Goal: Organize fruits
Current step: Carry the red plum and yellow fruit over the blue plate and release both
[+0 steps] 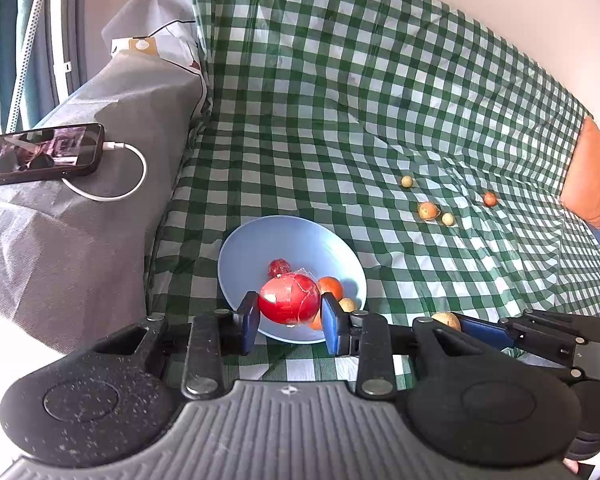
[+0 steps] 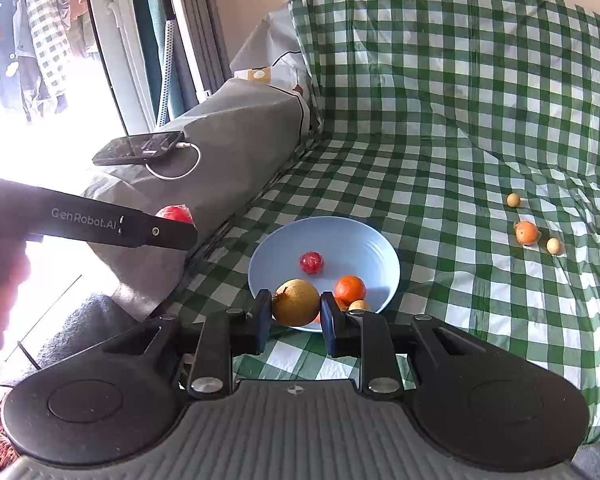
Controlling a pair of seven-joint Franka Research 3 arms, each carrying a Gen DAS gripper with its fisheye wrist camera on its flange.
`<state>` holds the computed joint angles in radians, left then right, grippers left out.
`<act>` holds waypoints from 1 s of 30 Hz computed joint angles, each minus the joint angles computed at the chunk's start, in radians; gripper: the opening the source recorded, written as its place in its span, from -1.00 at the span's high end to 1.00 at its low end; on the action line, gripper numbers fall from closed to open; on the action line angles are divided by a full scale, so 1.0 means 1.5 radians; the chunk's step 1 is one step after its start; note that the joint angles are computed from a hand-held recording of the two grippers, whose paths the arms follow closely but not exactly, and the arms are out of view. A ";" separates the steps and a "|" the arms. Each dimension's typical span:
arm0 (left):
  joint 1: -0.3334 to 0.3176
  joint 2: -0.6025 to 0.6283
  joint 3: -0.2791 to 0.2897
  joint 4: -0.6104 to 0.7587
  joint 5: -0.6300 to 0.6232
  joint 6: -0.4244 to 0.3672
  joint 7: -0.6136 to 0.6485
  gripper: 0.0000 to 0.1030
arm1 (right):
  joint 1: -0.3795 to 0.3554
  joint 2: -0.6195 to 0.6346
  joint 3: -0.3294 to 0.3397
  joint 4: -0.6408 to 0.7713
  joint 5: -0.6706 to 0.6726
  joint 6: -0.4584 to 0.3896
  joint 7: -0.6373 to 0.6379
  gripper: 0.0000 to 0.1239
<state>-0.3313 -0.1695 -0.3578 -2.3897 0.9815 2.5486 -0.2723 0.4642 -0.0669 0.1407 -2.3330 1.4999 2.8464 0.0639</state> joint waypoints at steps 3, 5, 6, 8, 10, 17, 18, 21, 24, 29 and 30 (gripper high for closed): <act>0.005 0.015 0.007 0.007 0.002 0.009 0.006 0.29 | -0.001 0.020 0.001 0.017 -0.004 0.004 0.001 0.56; 0.008 0.026 0.013 0.013 0.002 0.015 0.013 0.29 | -0.002 0.036 0.004 0.030 -0.007 0.007 0.000 0.56; 0.010 0.031 0.016 0.015 0.003 0.017 0.016 0.29 | -0.003 0.045 0.005 0.037 -0.008 0.010 -0.001 0.56; 0.013 0.046 0.022 0.024 0.003 0.023 0.023 0.29 | -0.005 0.067 0.009 0.054 -0.016 0.017 0.005 0.56; 0.015 0.064 0.029 0.035 0.001 0.025 0.032 0.29 | -0.007 0.090 0.013 0.072 -0.026 0.024 0.012 0.56; 0.017 0.148 0.063 0.091 0.004 0.044 0.077 0.29 | -0.020 0.189 0.034 0.151 -0.097 0.052 0.073 0.56; 0.016 0.162 0.068 0.101 0.003 0.045 0.085 0.29 | -0.022 0.205 0.037 0.164 -0.118 0.058 0.090 0.56; 0.013 0.195 0.084 0.125 -0.002 0.047 0.103 0.29 | -0.033 0.244 0.047 0.196 -0.174 0.070 0.134 0.56; 0.011 0.224 0.099 0.144 -0.015 0.049 0.127 0.29 | -0.045 0.275 0.057 0.219 -0.221 0.079 0.168 0.56; 0.007 0.266 0.117 0.170 -0.041 0.049 0.170 0.29 | -0.056 0.318 0.064 0.248 -0.310 0.087 0.230 0.56; 0.006 0.273 0.120 0.175 -0.046 0.048 0.177 0.29 | -0.059 0.325 0.066 0.253 -0.327 0.085 0.242 0.56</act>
<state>-0.3218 0.2403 -0.1774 -2.1273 0.9131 2.6204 -0.0063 0.3764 0.4208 0.2398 -1.9541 1.0090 2.9745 0.4266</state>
